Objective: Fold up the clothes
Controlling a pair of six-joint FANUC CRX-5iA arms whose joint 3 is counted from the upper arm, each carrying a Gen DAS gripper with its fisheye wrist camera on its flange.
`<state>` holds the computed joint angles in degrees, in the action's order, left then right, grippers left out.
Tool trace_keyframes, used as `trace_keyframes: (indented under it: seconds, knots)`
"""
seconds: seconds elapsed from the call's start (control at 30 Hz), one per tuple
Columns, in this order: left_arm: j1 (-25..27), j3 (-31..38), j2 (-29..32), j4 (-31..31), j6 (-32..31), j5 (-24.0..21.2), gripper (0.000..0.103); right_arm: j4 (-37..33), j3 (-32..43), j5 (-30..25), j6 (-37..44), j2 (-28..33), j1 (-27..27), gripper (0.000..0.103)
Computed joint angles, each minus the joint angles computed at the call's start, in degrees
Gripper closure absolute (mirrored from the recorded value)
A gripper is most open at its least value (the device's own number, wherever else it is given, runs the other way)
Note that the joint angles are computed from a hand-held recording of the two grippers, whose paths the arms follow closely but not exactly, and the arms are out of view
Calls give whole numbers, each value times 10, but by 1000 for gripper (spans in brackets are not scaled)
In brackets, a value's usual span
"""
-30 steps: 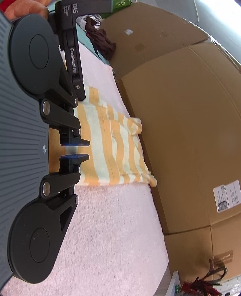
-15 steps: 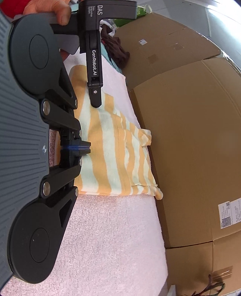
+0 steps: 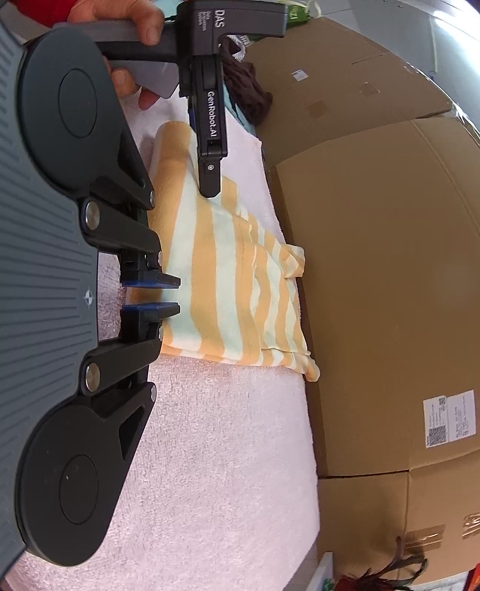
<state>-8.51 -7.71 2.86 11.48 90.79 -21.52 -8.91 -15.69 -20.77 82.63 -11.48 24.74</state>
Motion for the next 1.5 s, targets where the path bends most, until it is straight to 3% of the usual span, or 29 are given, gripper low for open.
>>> trace_keyframes:
  seconds: [0.07, 0.1, 0.23, 0.3, 0.37, 0.47, 0.57, 0.7, 0.9, 1.0, 1.17, 1.33, 1.5]
  knots:
    - [9, -37, -19, 75, -75, 10, 13, 49, -18, 15, -38, -7, 11, 96]
    - [13, -54, -28, 112, -113, 13, 17, 48, -26, 23, -45, -17, 9, 90]
    - [21, -157, -83, 307, -324, 34, 12, 111, -64, 25, -82, -54, 5, 77]
    - [18, -198, -105, 392, -433, 33, 10, 84, -57, -11, -48, -63, -7, 72]
    - [11, -219, -112, 467, -526, 18, 10, 3, -22, -71, 10, -56, -31, 71]
    - [-29, -242, -109, 617, -690, 25, 9, -51, -4, -89, 41, -50, -46, 70]
    - [-43, -236, -91, 653, -756, 19, 9, -75, 18, -110, 59, -35, -50, 65]
    - [-34, -235, -76, 677, -768, -4, 7, -168, 70, -174, 118, -14, -87, 50]
    - [-50, -242, -65, 765, -871, -12, 6, -297, 138, -256, 155, 31, -153, 50]
    - [-35, -236, -62, 755, -820, -38, 6, -346, 173, -303, 142, 57, -185, 50]
    - [2, -242, -69, 736, -741, -131, 7, -367, 207, -379, 137, 74, -213, 54]
    - [30, -214, -29, 758, -649, -225, 6, -345, 231, -393, 136, 91, -202, 53]
    - [56, -200, -32, 701, -556, -252, 12, -334, 228, -389, 145, 87, -200, 55]
